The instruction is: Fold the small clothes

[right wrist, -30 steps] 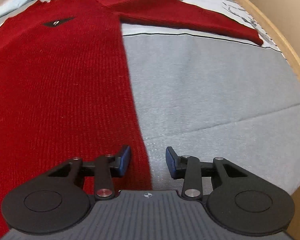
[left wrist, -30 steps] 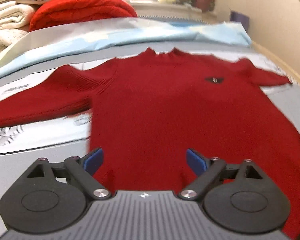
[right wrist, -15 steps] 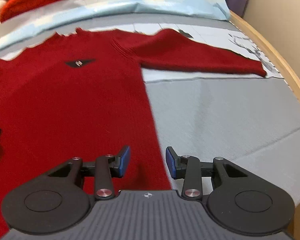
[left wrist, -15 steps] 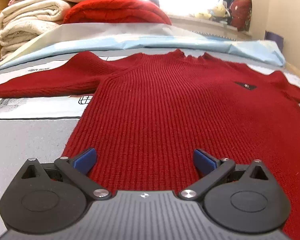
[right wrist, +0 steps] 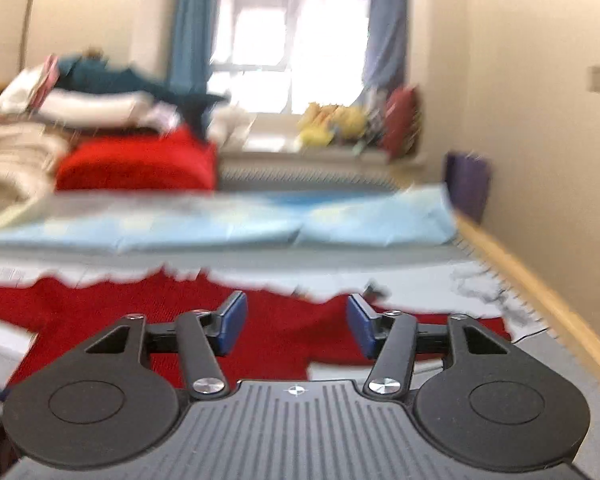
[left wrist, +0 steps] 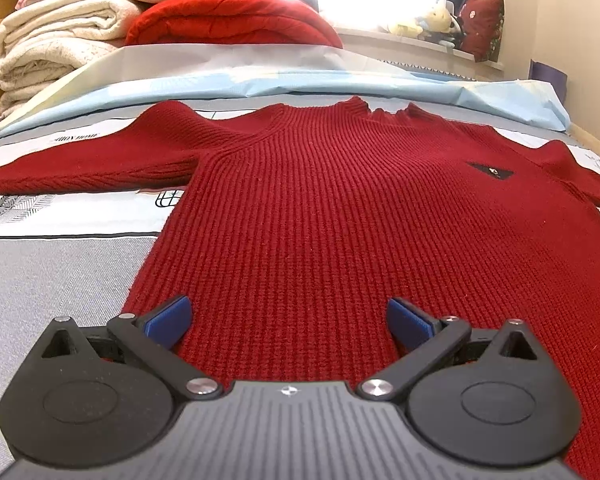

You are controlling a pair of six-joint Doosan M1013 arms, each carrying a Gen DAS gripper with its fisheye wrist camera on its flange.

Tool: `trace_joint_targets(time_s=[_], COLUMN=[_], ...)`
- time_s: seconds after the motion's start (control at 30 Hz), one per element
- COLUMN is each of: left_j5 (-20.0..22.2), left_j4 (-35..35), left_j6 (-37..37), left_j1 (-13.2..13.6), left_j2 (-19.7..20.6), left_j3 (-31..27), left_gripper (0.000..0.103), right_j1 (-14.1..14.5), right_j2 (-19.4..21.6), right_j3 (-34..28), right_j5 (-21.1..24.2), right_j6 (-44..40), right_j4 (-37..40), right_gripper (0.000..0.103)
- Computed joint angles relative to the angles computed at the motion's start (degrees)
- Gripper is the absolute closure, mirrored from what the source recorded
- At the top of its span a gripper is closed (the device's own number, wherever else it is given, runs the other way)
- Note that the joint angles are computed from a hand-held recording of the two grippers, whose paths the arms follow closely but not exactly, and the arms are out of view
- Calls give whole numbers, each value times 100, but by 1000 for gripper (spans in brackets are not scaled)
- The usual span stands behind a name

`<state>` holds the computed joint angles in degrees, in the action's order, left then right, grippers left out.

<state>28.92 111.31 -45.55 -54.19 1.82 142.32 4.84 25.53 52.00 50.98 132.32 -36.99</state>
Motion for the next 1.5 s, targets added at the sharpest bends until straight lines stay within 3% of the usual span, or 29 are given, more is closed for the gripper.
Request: trace_joint_targets(time_s=[0.07, 0.1, 0.17, 0.4, 0.6, 1.5], left_j5=[0, 0, -9, -23, -28, -65], left_j4=[13, 19, 32, 58, 61, 83], left_j6=[-4, -6, -12, -26, -26, -26], left_j1=[5, 8, 15, 25, 29, 42], left_j2=[3, 5, 3, 4, 2, -5], left_j3=[2, 3, 5, 6, 6, 6], left_gripper=[0, 0, 0, 0, 0, 0], right_j1=[61, 49, 89, 86, 126, 151], right_j2=[-111, -37, -58, 127, 67, -58], right_j3=[256, 106, 160, -96, -18, 154], right_j5=[8, 318, 320, 1002, 1259, 1281], right_j6=[784, 796, 1316, 1140, 1449, 1711], right_j4=[-435, -293, -694, -831, -1067, -1173], right_gripper=[43, 43, 42, 41, 41, 41])
